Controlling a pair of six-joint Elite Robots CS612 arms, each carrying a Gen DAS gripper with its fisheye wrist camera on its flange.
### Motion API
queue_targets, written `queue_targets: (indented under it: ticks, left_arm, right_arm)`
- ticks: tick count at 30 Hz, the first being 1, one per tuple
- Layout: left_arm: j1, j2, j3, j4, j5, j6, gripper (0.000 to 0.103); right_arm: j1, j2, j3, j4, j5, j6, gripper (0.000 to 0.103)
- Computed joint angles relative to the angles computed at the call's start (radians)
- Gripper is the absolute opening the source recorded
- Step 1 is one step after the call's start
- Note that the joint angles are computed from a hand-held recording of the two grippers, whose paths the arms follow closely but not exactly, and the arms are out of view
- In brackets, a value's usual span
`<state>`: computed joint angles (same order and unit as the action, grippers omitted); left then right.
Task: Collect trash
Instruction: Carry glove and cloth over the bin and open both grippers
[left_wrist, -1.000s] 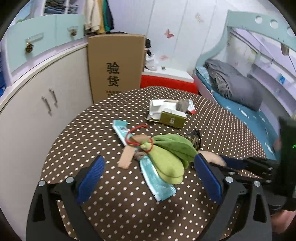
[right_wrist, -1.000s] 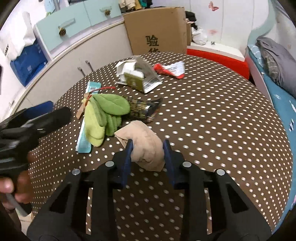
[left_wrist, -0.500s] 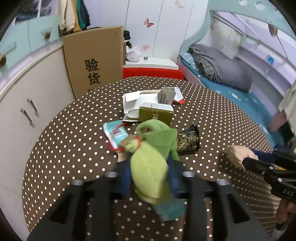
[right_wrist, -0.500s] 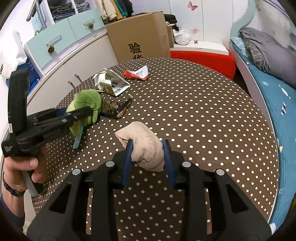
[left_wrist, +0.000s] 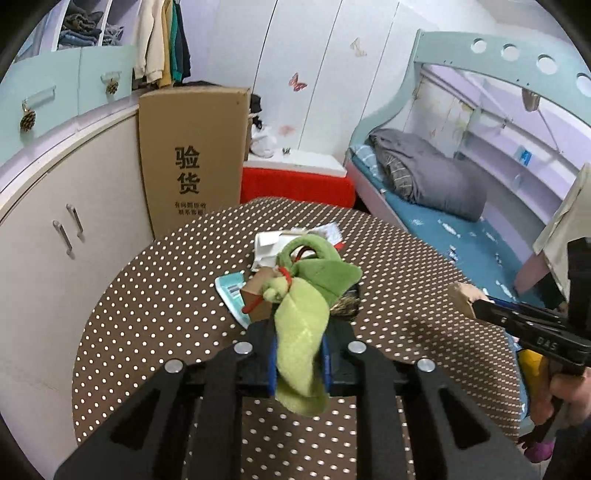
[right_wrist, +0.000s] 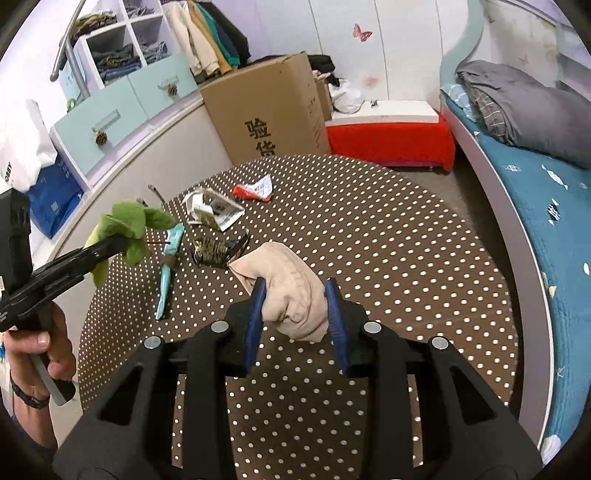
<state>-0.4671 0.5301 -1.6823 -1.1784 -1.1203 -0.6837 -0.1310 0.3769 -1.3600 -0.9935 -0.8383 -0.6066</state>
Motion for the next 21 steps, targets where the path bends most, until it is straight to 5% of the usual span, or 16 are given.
queue_targets:
  ticks: [10, 21]
  left_arm:
    - [-0.046, -0.055, 0.077, -0.15, 0.003, 0.119, 0.017]
    - [-0.097, -0.147, 0.295, -0.386, -0.126, 0.234, 0.017]
  right_arm:
    - [-0.048, -0.01, -0.006, -0.082, 0.049, 0.079, 0.032]
    - [-0.139, -0.018, 0.008, -0.26, 0.082, 0.25, 0.032]
